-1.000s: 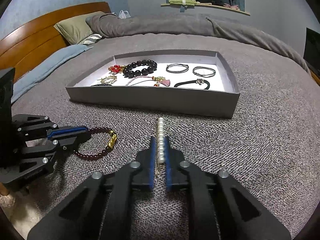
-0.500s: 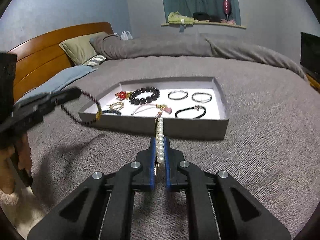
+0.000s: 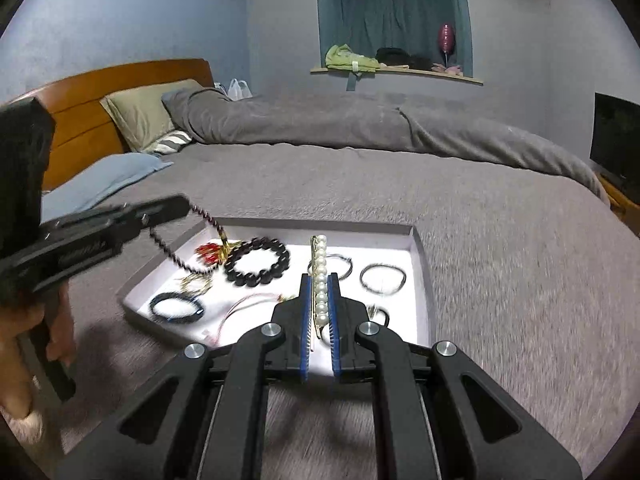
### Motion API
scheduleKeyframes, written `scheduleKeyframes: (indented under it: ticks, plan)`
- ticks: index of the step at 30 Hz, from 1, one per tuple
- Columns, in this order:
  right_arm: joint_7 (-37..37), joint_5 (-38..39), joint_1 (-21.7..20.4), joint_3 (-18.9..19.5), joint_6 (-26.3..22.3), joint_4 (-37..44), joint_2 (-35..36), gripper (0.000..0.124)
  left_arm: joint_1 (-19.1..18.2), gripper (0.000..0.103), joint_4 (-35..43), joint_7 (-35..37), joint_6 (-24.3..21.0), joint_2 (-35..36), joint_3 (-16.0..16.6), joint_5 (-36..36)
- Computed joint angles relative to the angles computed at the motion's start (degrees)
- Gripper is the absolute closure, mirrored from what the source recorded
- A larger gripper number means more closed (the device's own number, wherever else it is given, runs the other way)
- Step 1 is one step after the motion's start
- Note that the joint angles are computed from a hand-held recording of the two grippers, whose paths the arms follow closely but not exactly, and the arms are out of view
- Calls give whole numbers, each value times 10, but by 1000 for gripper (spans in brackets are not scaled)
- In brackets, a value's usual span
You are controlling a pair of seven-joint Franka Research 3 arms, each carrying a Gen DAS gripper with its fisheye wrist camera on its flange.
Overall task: Organize jewelry
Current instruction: 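Carry the red bead bracelet into the tray while the right tool carries the pearl hairpin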
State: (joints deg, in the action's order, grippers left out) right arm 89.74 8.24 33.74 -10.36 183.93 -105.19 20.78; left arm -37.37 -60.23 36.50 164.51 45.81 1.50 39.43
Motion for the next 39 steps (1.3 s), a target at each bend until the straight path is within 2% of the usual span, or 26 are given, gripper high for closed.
scheduleKeyframes:
  ticks: [1,6,8,13,20,25,27,31,33,35,37,38,39]
  plan:
    - [4,-1,5,-8,-11,17,11,116,10,97,11,21,-6,10,-17,-13]
    - [19,-17,-36,21,-117,146,88,116,47,97,66,132,-62,58,-85,-100]
    - [31,-36,-44,25,-164,191,115,116,54,97,78,157,-85,69,-95,-133]
    - [55,-82,-56,34,-216,228,142,116,61,97,77,177,-113,71,-96,-180]
    - [63,-106,-71,53,-240,234,144,116,44,97,140,234,-173,106,-94,-198]
    - [65,-109,-78,62,-256,239,145,116,34,97,122,217,-168,94,-72,-187]
    - [58,-95,-90,76,-259,242,148,116,37,97,120,210,-168,93,-74,-189]
    - [59,-89,-92,77,-254,238,146,116,42,96,113,207,-167,90,-79,-191]
    - [55,-85,-94,80,-252,236,144,115,42,83,103,205,-159,84,-78,-189]
    - [49,-77,-99,87,-254,236,144,114,40,79,91,198,-149,77,-74,-182]
    - [45,-70,-101,90,-250,233,142,101,40,78,79,192,-139,69,-72,-177]
    - [45,-67,-102,91,-239,224,138,93,40,73,66,185,-128,62,-70,-172]
    - [47,-67,-100,88,-231,218,134,93,40,69,60,182,-121,59,-69,-169]
